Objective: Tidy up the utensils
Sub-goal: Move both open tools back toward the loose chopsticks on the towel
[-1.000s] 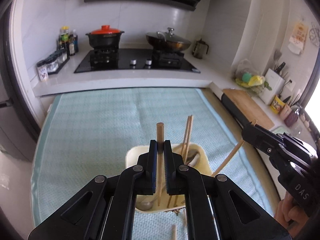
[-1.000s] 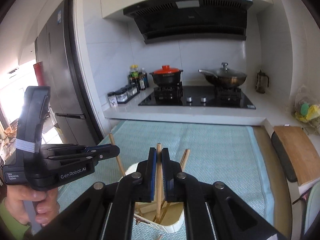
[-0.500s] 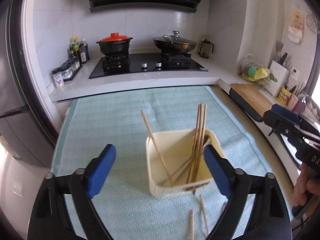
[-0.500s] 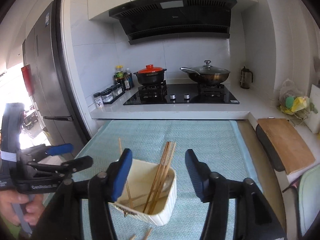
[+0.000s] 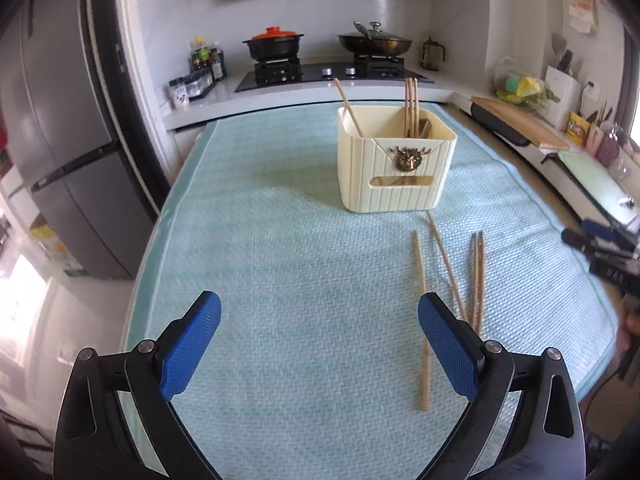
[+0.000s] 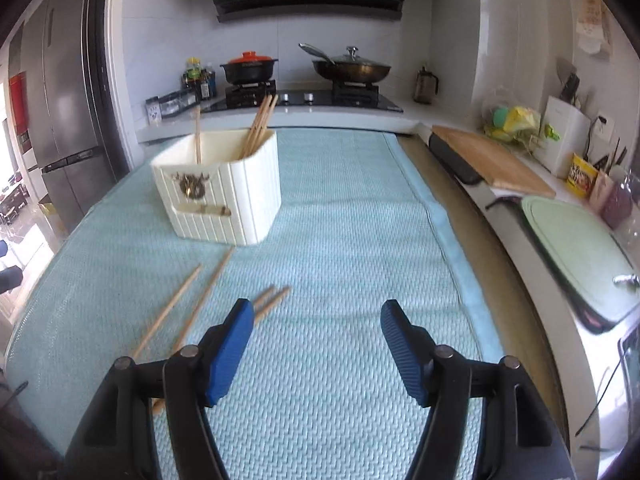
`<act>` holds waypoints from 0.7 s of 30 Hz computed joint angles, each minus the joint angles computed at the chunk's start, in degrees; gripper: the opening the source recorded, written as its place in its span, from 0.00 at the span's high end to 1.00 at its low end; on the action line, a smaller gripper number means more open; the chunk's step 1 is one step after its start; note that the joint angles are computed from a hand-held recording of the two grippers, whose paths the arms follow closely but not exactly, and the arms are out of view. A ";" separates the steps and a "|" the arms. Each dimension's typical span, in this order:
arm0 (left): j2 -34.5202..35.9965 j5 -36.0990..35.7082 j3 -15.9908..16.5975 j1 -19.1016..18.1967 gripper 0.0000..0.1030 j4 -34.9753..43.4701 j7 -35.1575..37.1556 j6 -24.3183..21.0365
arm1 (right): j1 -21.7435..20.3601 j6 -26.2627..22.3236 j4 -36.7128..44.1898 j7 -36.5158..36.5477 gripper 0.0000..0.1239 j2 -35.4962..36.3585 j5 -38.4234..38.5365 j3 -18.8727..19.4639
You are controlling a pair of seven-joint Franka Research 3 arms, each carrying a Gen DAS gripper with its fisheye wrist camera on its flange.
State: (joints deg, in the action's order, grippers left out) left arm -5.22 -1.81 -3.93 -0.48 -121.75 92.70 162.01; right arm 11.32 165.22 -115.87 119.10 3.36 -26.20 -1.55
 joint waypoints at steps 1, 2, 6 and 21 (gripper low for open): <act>-0.84 -1.72 0.02 -0.37 0.04 -0.86 -0.11 0.44 | -0.04 -0.16 -1.25 -0.92 0.40 -0.65 0.95 0.20; -1.57 -3.36 0.14 -0.84 0.04 -1.57 0.00 0.79 | -0.07 -0.53 -2.04 -1.81 0.38 -1.15 1.61 0.44; -3.04 -4.70 -0.02 -2.13 0.04 -3.71 -0.06 2.67 | -0.40 -1.42 -4.34 -3.23 0.36 -3.27 2.57 1.52; -3.19 -21.46 0.71 -6.51 0.02 -5.36 15.47 -3.36 | -2.01 12.83 -11.55 -12.57 0.31 -5.81 16.55 3.40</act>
